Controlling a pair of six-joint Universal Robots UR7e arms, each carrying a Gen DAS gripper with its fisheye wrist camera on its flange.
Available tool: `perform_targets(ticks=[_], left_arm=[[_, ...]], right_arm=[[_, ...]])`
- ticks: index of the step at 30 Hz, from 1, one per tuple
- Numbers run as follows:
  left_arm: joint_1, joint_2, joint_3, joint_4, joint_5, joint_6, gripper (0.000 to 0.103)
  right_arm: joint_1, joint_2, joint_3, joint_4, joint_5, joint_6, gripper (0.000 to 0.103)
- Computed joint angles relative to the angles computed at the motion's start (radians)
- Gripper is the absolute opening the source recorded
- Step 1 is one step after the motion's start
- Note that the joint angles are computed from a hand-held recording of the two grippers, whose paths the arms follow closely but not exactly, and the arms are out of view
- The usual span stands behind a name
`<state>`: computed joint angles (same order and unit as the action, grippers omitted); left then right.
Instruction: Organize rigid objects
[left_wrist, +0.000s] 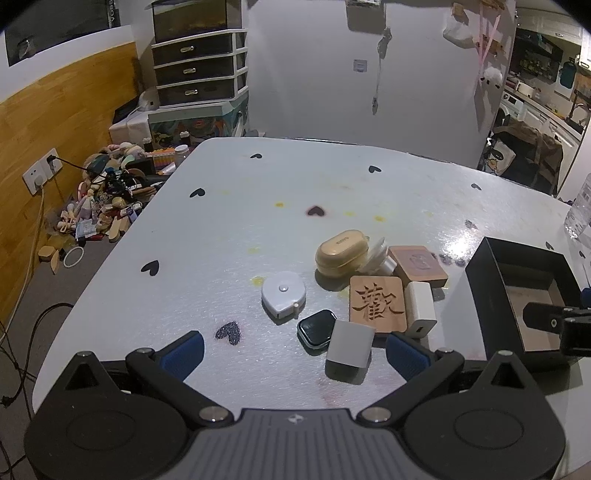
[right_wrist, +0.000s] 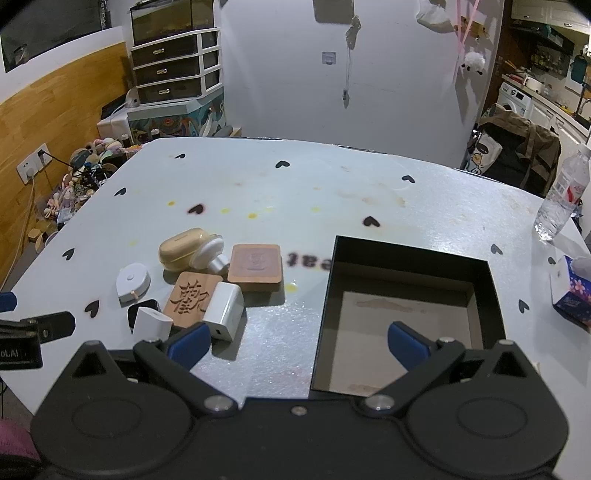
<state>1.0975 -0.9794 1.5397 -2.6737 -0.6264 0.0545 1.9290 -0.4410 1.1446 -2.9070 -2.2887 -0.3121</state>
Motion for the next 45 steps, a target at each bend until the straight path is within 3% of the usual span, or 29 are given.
perform_targets(ticks=[32, 40, 45], left_arm=[[-0.002, 0.003, -0.013, 0.003, -0.009, 0.017, 0.103], [-0.002, 0.006, -0.02, -0.006, -0.022, 0.034, 0.103], [-0.001, 0.016, -0.035, 0.005, -0.037, 0.037, 0.103]], right_arm=[[0.004, 0.004, -0.005, 0.003, -0.009, 0.008, 0.103], [-0.003, -0.008, 0.01, -0.06, 0.001, 0.007, 0.103], [-0.012, -0.017, 0.015, -0.101, -0.033, 0.027, 0.103]])
